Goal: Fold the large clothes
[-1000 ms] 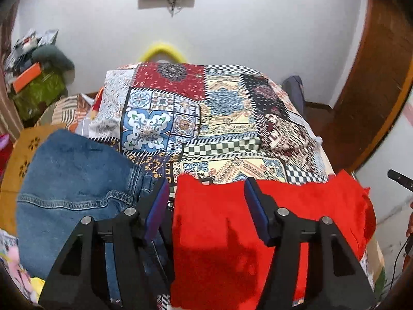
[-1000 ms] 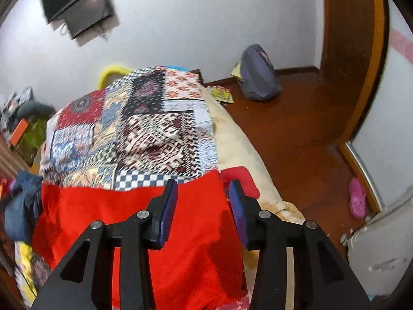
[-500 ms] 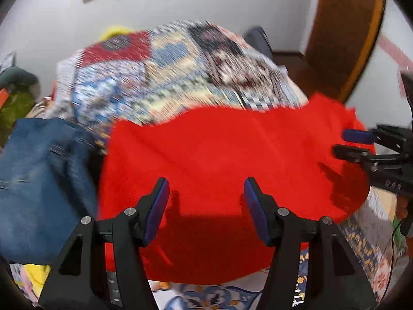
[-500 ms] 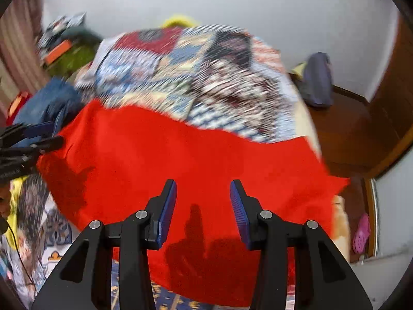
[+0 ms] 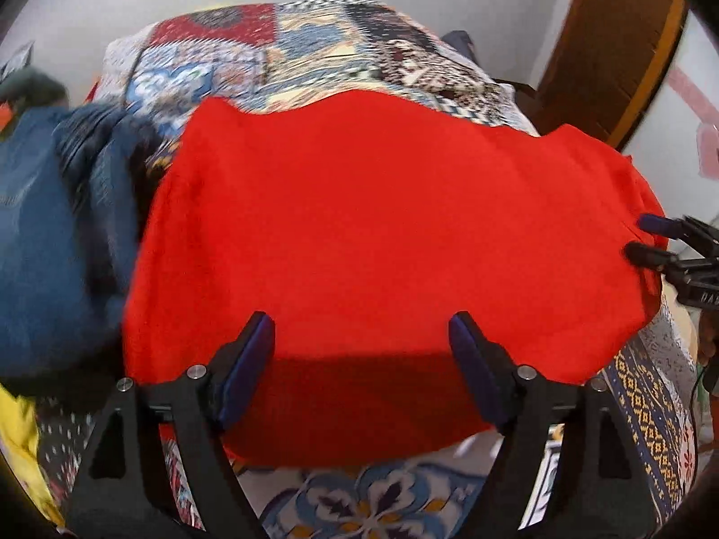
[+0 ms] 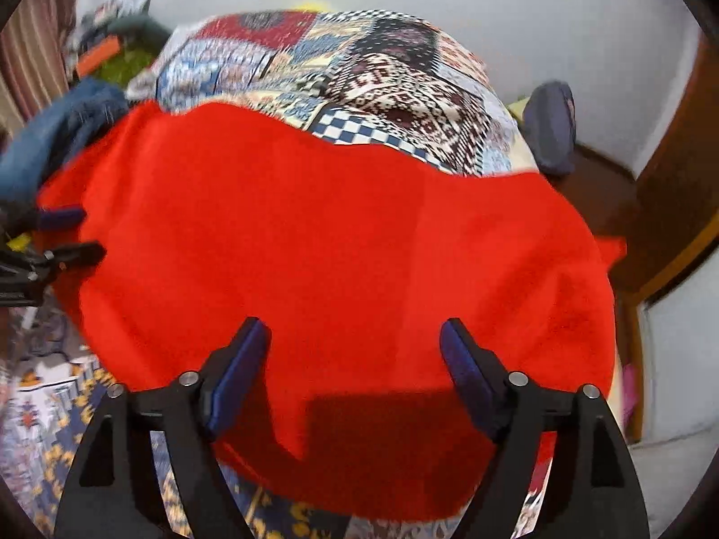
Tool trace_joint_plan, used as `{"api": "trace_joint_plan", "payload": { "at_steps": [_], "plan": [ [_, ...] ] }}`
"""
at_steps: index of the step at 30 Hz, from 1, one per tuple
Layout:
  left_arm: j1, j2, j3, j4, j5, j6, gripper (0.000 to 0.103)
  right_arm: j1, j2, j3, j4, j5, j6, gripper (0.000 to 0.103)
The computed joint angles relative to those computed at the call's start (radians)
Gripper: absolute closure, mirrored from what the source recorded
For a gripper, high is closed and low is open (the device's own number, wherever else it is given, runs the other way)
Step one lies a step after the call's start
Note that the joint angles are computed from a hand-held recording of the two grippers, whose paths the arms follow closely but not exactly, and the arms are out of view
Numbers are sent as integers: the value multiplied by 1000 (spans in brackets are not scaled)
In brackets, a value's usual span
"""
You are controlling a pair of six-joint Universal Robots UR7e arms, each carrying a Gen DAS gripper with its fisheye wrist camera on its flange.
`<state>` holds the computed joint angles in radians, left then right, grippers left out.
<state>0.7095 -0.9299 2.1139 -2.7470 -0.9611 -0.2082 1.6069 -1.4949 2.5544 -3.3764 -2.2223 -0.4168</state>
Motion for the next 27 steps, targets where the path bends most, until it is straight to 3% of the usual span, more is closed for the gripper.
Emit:
{"api": "trace_joint_plan", "payload": {
  "at_steps": [2,9,14,18,23,25,27],
  "plan": [
    [-3,-15,17,19,38,-37,22,6,0,12,-41,-63,6,25],
    [10,-91,83,68,96,-145,22,-107,-161,73,34,-59,83,24],
    [-7,-151,123,108,125,-212,22,-105,-223,92,97,-99,139,24],
    [-20,-202,149,132,149,-280,22,-45,-235,90,98,-132,150,24],
    [-56,-272,196,106,171,-353,22,80,-176,58,33,-184,126,24],
    [-53,-293,205,83,137,-374,22,129,-135,37,-1,-194,112,24],
    [-34,-317,214,55,54,-390,22,163,-97,14,-23,-182,104,24]
  ]
}}
